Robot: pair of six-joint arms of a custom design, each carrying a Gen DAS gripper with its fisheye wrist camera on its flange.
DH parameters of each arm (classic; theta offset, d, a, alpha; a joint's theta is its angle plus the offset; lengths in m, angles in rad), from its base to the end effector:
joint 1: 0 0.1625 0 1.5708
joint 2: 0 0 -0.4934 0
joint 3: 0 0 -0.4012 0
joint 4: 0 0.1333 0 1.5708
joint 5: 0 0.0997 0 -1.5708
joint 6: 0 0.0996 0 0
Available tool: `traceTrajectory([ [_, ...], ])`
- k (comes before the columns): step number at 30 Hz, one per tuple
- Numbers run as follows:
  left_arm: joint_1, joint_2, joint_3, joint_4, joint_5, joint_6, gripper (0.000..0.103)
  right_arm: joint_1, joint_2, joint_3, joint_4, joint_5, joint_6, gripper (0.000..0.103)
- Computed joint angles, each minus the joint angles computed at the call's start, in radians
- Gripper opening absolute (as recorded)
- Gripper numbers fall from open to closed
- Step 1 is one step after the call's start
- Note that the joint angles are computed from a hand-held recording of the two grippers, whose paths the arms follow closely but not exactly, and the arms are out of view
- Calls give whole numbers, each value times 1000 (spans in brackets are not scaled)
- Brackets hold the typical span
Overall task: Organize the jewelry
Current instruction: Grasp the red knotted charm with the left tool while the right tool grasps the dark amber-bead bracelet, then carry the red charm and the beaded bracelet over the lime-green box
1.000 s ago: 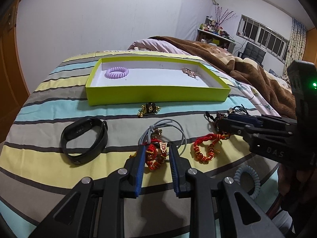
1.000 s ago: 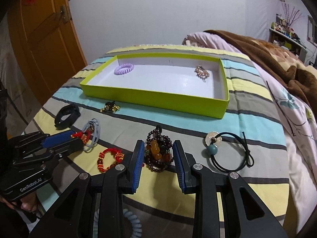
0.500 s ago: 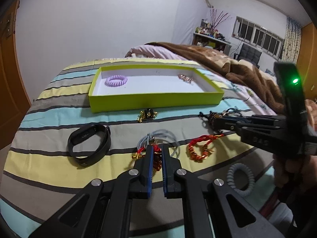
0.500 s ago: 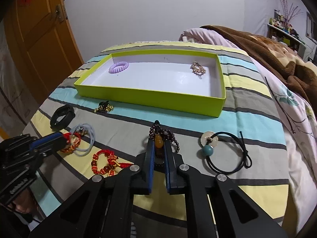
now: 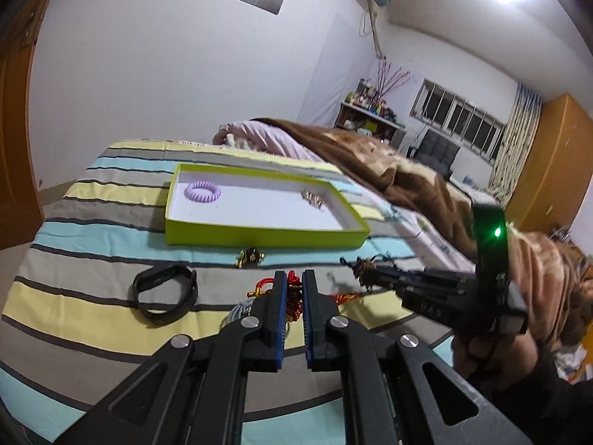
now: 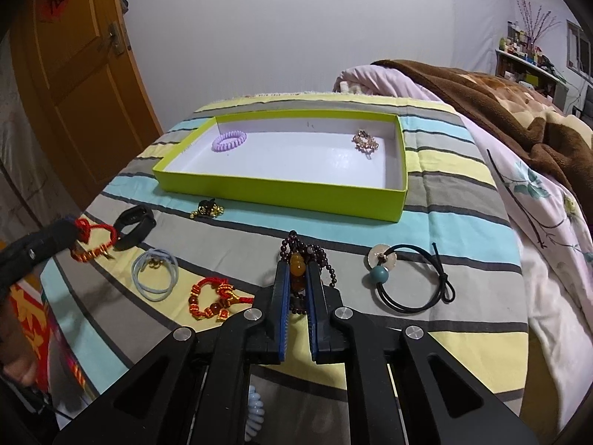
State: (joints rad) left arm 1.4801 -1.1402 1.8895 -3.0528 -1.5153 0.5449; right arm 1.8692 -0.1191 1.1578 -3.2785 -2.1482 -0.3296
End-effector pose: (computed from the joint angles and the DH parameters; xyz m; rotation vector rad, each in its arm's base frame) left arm 0.0803 -0.6503 0.3304 0.8313 2.6209 -1.0106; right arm 0.3175 -0.7638 -0.1282 0.5131 -2.3940 0.8351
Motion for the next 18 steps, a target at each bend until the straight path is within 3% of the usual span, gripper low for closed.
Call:
traceTrajectory([
  [18,-56,-2,10,-95,117,11,8,46,-32,54,-173,14,-50,8],
])
